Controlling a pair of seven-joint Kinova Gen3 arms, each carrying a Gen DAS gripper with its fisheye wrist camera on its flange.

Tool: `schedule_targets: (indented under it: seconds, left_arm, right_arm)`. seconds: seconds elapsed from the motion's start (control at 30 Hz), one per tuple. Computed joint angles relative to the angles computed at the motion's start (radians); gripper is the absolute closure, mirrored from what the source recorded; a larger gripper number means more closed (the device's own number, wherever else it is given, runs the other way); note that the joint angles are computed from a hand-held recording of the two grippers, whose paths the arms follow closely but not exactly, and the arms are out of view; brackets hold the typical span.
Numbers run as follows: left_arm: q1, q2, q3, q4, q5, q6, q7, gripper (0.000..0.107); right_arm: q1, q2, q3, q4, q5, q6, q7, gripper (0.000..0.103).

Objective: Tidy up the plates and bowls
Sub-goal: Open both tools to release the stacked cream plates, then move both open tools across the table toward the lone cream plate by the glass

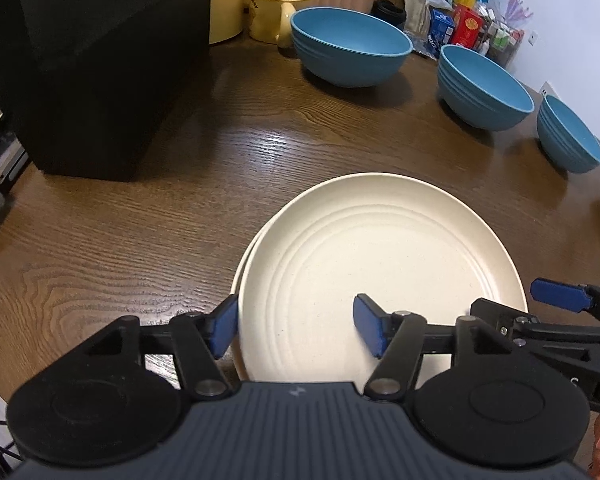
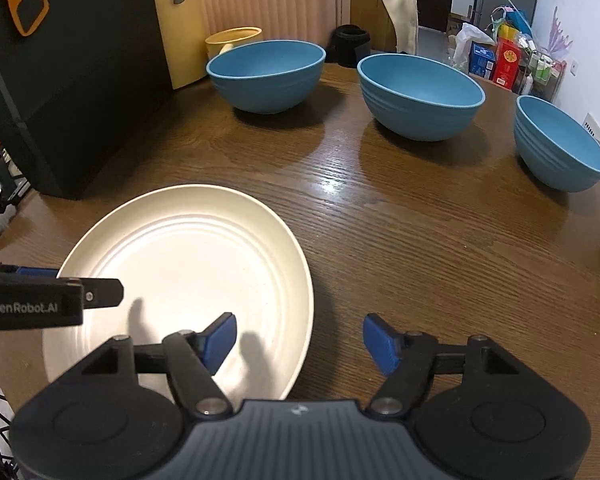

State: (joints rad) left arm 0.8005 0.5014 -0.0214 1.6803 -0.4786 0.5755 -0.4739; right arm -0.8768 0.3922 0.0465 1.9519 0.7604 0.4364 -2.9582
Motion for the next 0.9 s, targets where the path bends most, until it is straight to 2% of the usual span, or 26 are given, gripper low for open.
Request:
schedule_targets:
  seconds: [0.2,0.27,0.33,0.53,0.6,0.67,0.73,0.77,0.83,0.9]
  left_arm:
    - [-0.003,0.008,0.007,-0.011,-0.008,0.01,-0.021,0.042]
    - [0.007,0.009,0.0,-0.014,-0.018,0.017,-0.023,0.03]
    - [0.029,0.004,-0.015,-0.012,-0.046,0.021,-0.009,0.024]
    - [0.004,-0.011,0.003,-0.015,-0.041,0.033,-0.025,0.019]
    - [-0.006,-0.019,0.007,-0.007,-0.037,0.03,-0.027,0.015]
    - [-0.012,-0.027,0.007,0.0,-0.036,0.035,-0.025,0.007]
    - [-0.028,-0.037,0.015,0.008,-0.029,0.033,-0.034,0.006]
    - [-0.038,-0.042,0.021,0.013,-0.024,0.031,-0.043,0.004]
    - [-0.054,-0.055,0.029,0.023,-0.015,0.025,-0.058,0.004]
    - [-0.077,-0.07,0.041,0.039,0.004,0.012,-0.078,0.004]
  right_arm:
    - [-0.005,0.011,-0.002,-0.016,-0.009,0.022,-0.005,0.034]
    - [-0.009,0.011,-0.002,-0.018,-0.01,0.026,-0.016,0.034]
    - [-0.01,0.011,-0.002,-0.02,-0.011,0.029,-0.027,0.033]
    - [-0.007,0.004,-0.005,-0.02,-0.031,0.031,-0.065,0.032]
    - [-0.01,-0.003,-0.002,-0.015,-0.032,0.032,-0.087,0.028]
    - [-0.01,-0.007,-0.004,-0.014,-0.036,0.038,-0.108,0.02]
    - [-0.009,-0.011,-0.007,-0.012,-0.039,0.036,-0.13,0.016]
    - [-0.005,-0.013,-0.012,-0.013,-0.045,0.037,-0.134,0.008]
    - [0.0,-0.014,-0.02,-0.016,-0.057,0.037,-0.141,0.0]
    - [-0.008,-0.016,-0.022,-0.019,-0.06,0.044,-0.159,0.0]
